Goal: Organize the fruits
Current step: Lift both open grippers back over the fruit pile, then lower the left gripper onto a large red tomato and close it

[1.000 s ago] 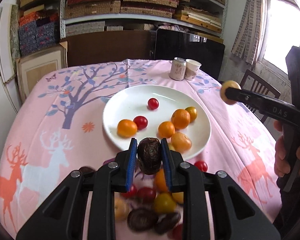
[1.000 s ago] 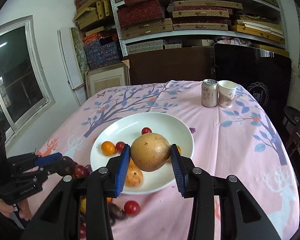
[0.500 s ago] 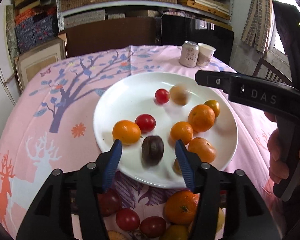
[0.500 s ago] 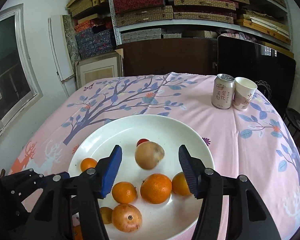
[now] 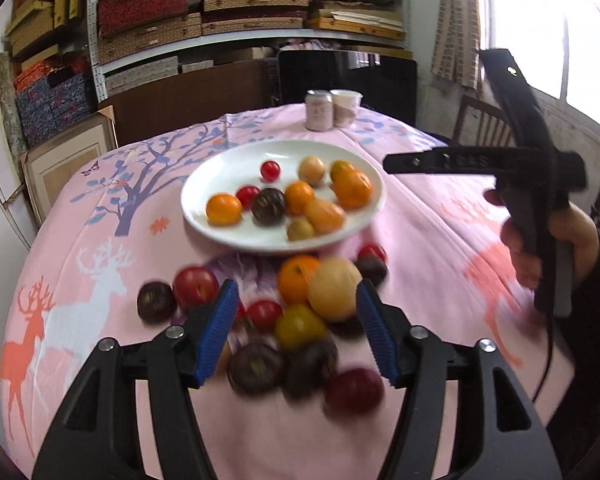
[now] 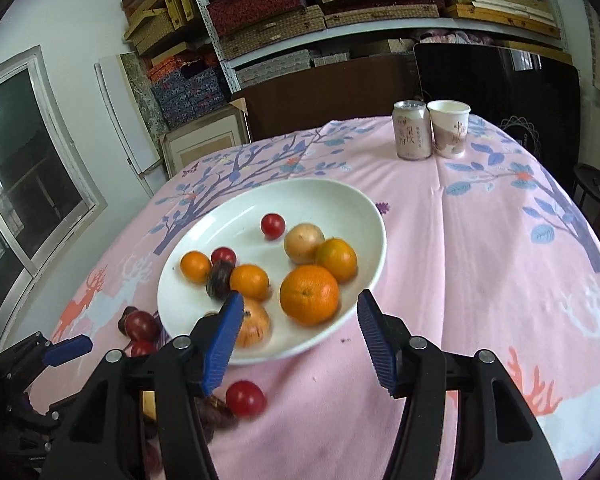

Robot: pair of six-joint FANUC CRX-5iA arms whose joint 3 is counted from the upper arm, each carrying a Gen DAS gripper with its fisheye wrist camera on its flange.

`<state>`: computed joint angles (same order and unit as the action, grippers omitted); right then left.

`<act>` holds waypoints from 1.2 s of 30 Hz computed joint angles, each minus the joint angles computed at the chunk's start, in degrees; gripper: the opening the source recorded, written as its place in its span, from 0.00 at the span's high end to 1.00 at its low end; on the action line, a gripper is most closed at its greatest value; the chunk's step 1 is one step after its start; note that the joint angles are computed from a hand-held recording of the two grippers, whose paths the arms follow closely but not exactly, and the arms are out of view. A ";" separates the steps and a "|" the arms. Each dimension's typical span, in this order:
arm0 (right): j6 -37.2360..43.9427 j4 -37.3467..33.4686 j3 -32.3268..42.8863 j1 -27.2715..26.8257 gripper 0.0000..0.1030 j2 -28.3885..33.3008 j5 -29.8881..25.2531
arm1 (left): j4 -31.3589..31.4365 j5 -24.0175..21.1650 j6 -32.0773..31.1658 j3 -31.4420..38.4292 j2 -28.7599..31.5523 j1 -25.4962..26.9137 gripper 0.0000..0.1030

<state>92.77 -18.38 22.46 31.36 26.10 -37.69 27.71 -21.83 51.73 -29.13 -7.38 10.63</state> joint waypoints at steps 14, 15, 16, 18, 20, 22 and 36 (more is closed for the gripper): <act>-1.09 2.33 -8.06 0.53 0.42 -3.41 2.00 | -14.39 -6.48 18.83 0.57 1.30 -3.03 0.61; -1.55 2.91 -8.22 0.62 0.42 -3.35 2.05 | -15.39 -6.86 20.04 1.26 1.68 -3.31 0.62; -1.77 3.39 -8.18 0.64 0.42 -3.20 2.15 | -16.69 -6.85 21.65 1.82 1.92 -3.67 0.62; -2.35 4.33 -8.41 0.75 0.42 -3.10 2.67 | -17.25 -7.03 22.61 2.52 2.46 -4.00 0.62; -1.92 4.05 -8.18 0.67 0.42 -2.97 2.43 | -17.79 -7.87 23.23 3.50 3.15 -4.24 0.62; -1.41 4.16 -8.28 0.74 0.42 -2.98 2.51 | -19.14 -9.59 24.52 5.24 4.37 -4.59 0.58; 14.75 -3.99 -6.52 1.58 0.42 -3.53 -3.18 | 0.42 2.22 13.00 -9.90 -6.45 3.17 0.63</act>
